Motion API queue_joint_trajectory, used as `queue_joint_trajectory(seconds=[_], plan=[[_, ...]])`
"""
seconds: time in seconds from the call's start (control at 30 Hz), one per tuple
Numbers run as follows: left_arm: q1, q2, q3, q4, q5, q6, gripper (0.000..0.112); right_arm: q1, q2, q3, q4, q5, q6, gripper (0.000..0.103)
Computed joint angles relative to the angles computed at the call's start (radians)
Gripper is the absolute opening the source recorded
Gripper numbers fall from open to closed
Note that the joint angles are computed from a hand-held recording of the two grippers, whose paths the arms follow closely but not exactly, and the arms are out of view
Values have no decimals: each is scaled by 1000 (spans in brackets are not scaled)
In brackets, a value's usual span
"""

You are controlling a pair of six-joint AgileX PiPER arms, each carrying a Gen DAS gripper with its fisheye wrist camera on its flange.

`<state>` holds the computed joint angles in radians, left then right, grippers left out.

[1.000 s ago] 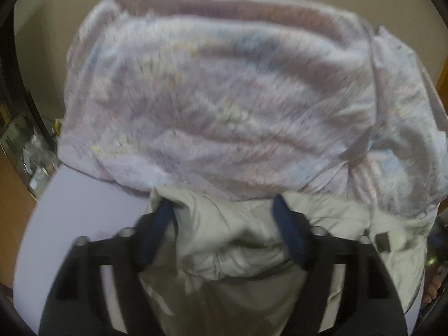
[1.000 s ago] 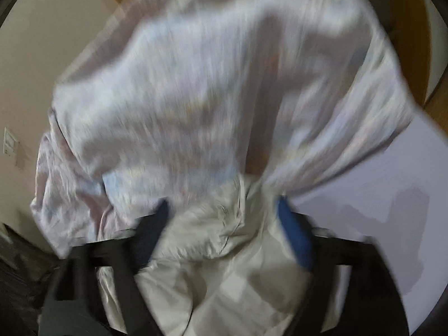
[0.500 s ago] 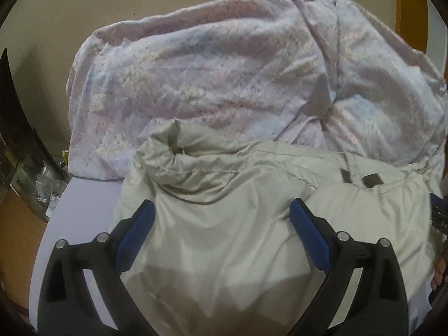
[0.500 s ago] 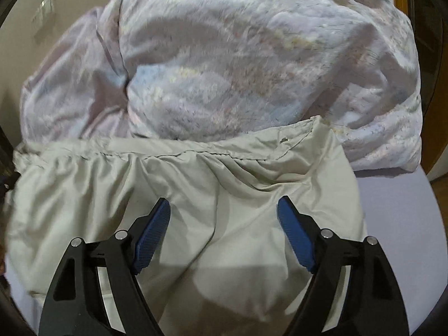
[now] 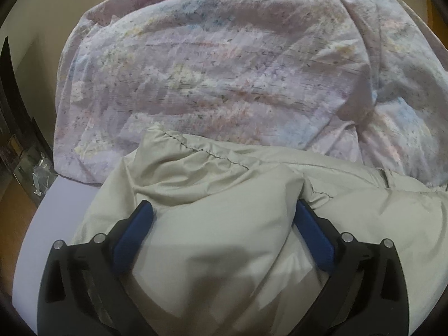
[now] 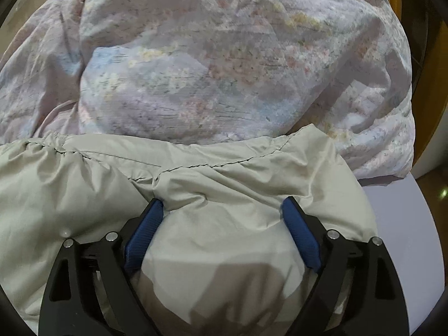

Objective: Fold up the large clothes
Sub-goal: 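Lift the hem with both grippers and fold it onto the collar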

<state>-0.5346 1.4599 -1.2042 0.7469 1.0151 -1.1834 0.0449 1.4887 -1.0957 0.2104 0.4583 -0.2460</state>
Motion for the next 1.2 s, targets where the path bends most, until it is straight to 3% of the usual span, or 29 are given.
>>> queue_joint_trajectory(seconds=[0.43,0.57,0.9,1.2], plan=[[52,61,-7,5,-99,-6,101,-2,67,-2,1,-76,28,98],[52,87,-14,22,-118,-31,101,29,124,-33,-65,-97,103,99],[54,127,-23,51,-152,-86,101,55,251,-126,-81,-107,145,102],[98,112,71,84,-266,-143,101,55,328,-216,-62,-83,131,102]])
